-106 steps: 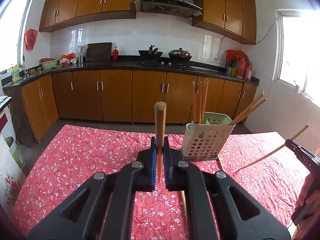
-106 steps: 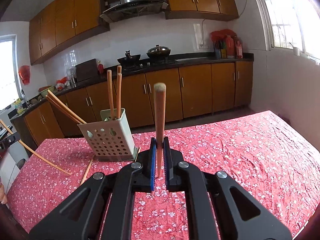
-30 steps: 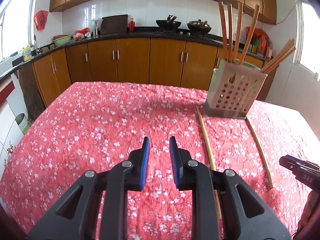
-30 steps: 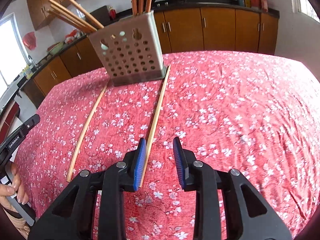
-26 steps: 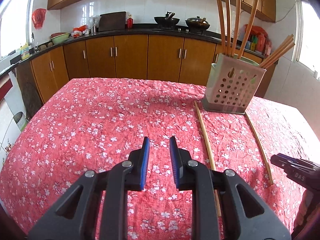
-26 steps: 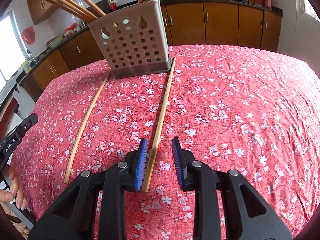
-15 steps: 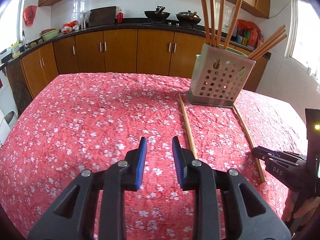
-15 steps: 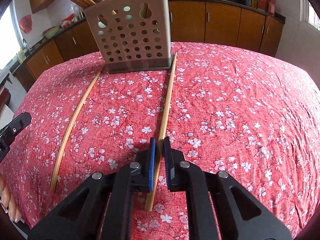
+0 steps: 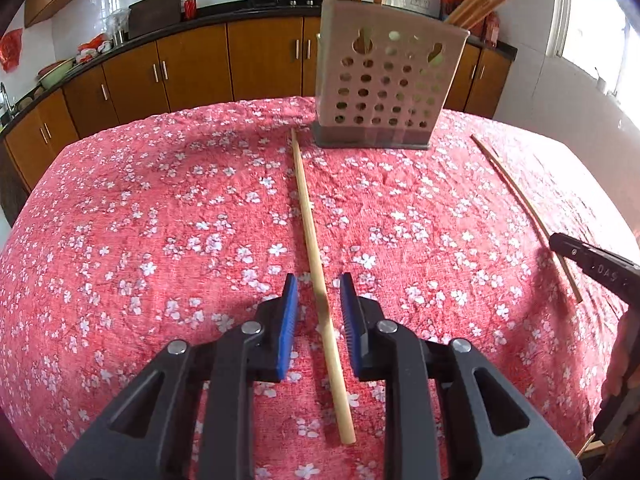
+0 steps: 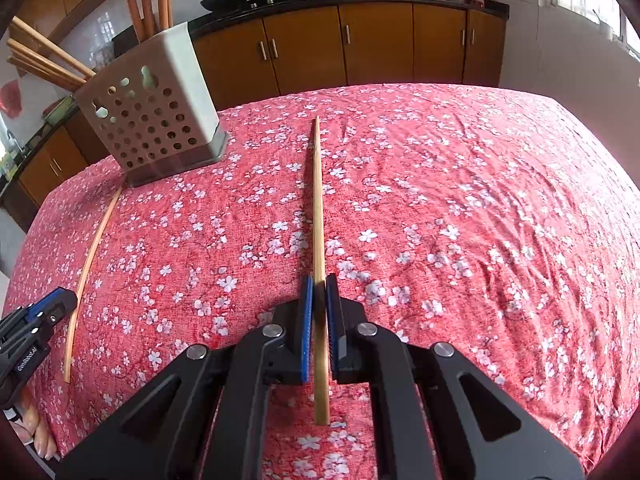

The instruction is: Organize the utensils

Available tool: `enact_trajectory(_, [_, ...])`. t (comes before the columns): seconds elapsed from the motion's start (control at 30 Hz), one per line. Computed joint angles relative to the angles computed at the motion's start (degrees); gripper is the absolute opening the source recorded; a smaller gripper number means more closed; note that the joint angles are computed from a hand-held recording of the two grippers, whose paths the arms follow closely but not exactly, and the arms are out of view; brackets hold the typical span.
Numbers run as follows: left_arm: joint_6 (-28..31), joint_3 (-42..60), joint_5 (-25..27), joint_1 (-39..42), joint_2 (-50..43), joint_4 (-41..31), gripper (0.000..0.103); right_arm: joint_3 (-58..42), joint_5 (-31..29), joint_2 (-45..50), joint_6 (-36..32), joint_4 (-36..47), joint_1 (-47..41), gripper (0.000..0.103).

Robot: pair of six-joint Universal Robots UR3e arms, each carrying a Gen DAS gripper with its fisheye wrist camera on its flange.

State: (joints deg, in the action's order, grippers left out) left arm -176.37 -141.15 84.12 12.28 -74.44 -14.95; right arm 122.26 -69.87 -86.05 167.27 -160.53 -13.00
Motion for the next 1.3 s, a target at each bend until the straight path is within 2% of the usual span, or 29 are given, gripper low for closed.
enact_trajectory(0.1, [-1.15,1.14,2.84,-1.83,-2.76,1.20,0.009,0.94,0.91,-1.18,-0.93,0.52,-0.65,0.008])
enact_trajectory(0.23, [-1.81,2.50,3.92,1.12,-2.69,-0.48,0.008,1.61,0.42,-1.66,-1.26,-0.13,0.91,0.008])
enact_trajectory(0.37, [-0.39,2.42,1.26,8.53,-1.16,-3.34,0.008,0.52,-1.19,-0.23,-1.32,-1.17,2.70,0.008])
enact_trajectory(0.5, [2.73,1.56,-1.75,12.49,-0.05,-3.99,0.010,-2.20,-3.68,3.66,0.44,-3.00,5.19,0.008])
enact_trajectory(0.63, [3.76,0.32,-1.68,12.49,-0.35,-1.34,0.012,-3.11,-4.92,5.24,0.99,-4.37,6.17,0.008])
enact_trajectory(0.77, [3.33,0.36,-1.90,12.25,-0.10,-1.64,0.012,-3.55,-6.25,6.63,0.98,-6.33,7.27,0.008])
enact_trajectory(0.93, [3.23,0.24,-2.34,12.56,-0.33,-1.38,0.013,-2.43,-4.40,5.38,0.35,-5.72,5.68,0.008])
enact_trajectory(1.3, [3.15,0.22,-3.15,13.32,-0.32,-1.51,0.013,-2.03,-5.59,5.08,0.20,-6.23,6.19,0.009])
